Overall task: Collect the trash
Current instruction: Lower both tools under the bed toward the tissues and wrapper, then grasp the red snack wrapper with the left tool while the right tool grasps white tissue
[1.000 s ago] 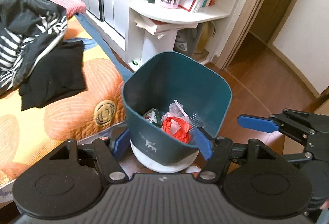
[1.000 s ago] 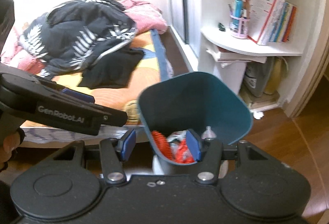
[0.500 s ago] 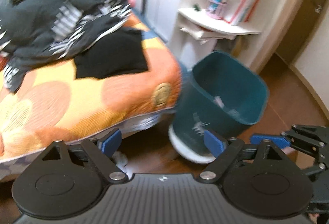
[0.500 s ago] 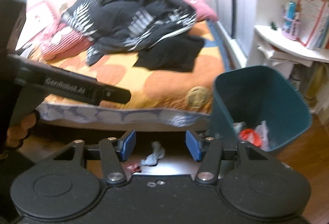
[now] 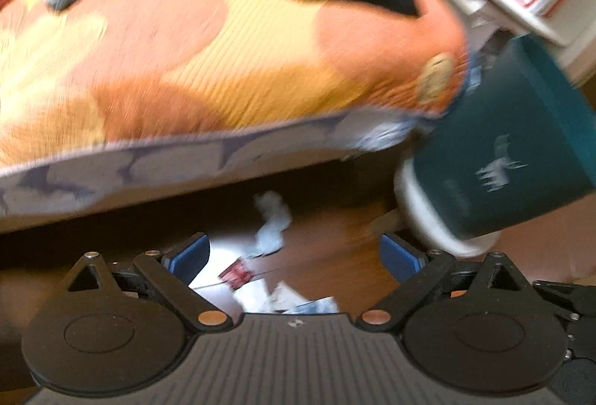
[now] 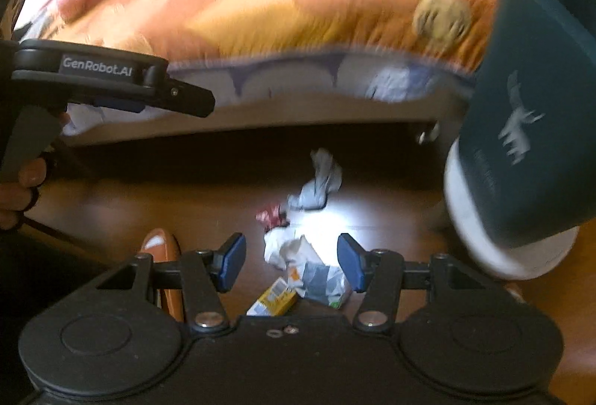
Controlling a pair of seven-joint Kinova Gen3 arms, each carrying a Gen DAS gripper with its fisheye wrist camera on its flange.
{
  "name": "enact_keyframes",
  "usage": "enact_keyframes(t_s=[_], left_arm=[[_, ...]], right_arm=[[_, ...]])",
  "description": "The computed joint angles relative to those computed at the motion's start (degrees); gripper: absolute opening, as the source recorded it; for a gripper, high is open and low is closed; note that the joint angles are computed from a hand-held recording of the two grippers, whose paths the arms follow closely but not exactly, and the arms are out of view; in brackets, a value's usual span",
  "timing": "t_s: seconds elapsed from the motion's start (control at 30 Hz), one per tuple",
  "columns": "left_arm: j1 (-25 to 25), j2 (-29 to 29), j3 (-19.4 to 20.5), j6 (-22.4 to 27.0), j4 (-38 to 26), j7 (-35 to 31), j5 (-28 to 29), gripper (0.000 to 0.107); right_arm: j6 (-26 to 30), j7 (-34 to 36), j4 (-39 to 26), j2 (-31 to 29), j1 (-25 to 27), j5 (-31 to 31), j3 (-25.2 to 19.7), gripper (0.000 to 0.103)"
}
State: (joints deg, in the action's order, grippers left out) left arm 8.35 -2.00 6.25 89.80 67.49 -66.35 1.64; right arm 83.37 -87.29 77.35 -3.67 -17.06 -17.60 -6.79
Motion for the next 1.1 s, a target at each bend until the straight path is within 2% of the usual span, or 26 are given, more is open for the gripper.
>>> enact_keyframes(t_s=[0.27, 0.47, 0.67, 0.87, 1.1], left_arm=[[-2.51, 1.51, -2.20, -8.20, 14.84, -2.47, -0.35, 0.098], [-3.57, 5.70, -2.92, -13.22, 21.75, -1.46, -0.71, 0.098], [-5.56, 11.84, -4.08, -15.97, 25.13, -2.51, 1.87, 0.098], [-6.62, 16.88, -4.18, -19.37, 28.00, -4.63, 4.08, 0.098], [-7.53, 20.60, -4.25, -23.26, 31.01, -6.29, 6.34, 0.095]], right_arm=[[-4.71, 4.61, 6.53, 5.42, -1.71, 0.17, -1.35, 0.054], [-8.76, 5.83, 9.97, 10.33, -3.96, 0.72, -2.95, 0.054], [-13.69, 5.58, 11.88, 15.98, -7.18, 1.34, -4.33, 0.054], [-16.63, 1.19, 12.38, 21.72, -9.26, 2.37, -4.16, 0.053], [-19.98, -0.02, 13.42, 25.73, -9.71, 3.21, -4.55, 0.051]])
